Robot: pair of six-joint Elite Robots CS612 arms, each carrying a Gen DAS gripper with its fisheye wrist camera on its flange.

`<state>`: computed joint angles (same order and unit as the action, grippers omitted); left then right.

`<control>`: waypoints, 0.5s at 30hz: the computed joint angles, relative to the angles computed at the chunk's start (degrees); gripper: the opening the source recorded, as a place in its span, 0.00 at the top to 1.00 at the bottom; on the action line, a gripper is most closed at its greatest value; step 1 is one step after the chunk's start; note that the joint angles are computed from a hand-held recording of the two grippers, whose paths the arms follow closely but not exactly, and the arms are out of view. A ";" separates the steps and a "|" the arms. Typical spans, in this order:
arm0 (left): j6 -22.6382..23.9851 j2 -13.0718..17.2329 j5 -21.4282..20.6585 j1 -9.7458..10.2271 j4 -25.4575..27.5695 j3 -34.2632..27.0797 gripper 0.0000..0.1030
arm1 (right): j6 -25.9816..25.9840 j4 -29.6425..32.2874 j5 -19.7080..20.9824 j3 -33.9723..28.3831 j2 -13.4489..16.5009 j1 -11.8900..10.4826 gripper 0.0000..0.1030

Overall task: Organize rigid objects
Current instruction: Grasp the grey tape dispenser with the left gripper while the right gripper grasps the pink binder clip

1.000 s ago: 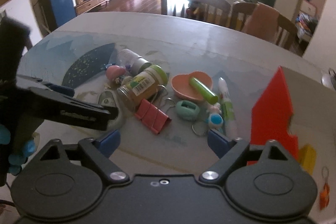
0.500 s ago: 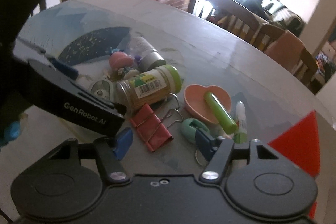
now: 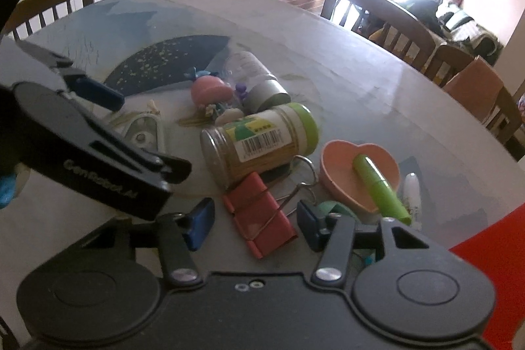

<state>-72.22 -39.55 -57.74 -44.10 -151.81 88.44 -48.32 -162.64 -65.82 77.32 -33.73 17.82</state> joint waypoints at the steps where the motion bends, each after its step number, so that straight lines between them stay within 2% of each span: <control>1: -0.09 -0.13 -0.03 -0.01 -0.15 0.29 0.01 | 0.27 0.17 0.09 -0.01 -0.01 0.00 0.51; 4: -0.49 -0.44 -0.07 -0.19 -0.33 0.94 0.02 | 0.53 0.03 0.34 0.44 -0.21 -0.04 0.57; 7: -1.32 -0.80 0.22 -0.51 -0.92 1.65 0.07 | 2.01 -0.38 -0.11 1.14 -0.54 0.03 0.62; 10: -1.15 -1.04 0.77 -0.84 -1.99 2.34 0.18 | 3.57 -2.71 -1.51 2.76 -1.13 0.31 0.66; 12: -0.93 -1.19 0.95 -0.96 -2.49 2.54 0.33 | 5.02 -3.38 -2.11 3.44 -1.43 0.40 0.66; 15: -1.67 -1.47 0.56 -1.05 -3.07 2.92 0.40 | 8.44 -3.70 -2.97 4.50 -2.07 0.40 0.66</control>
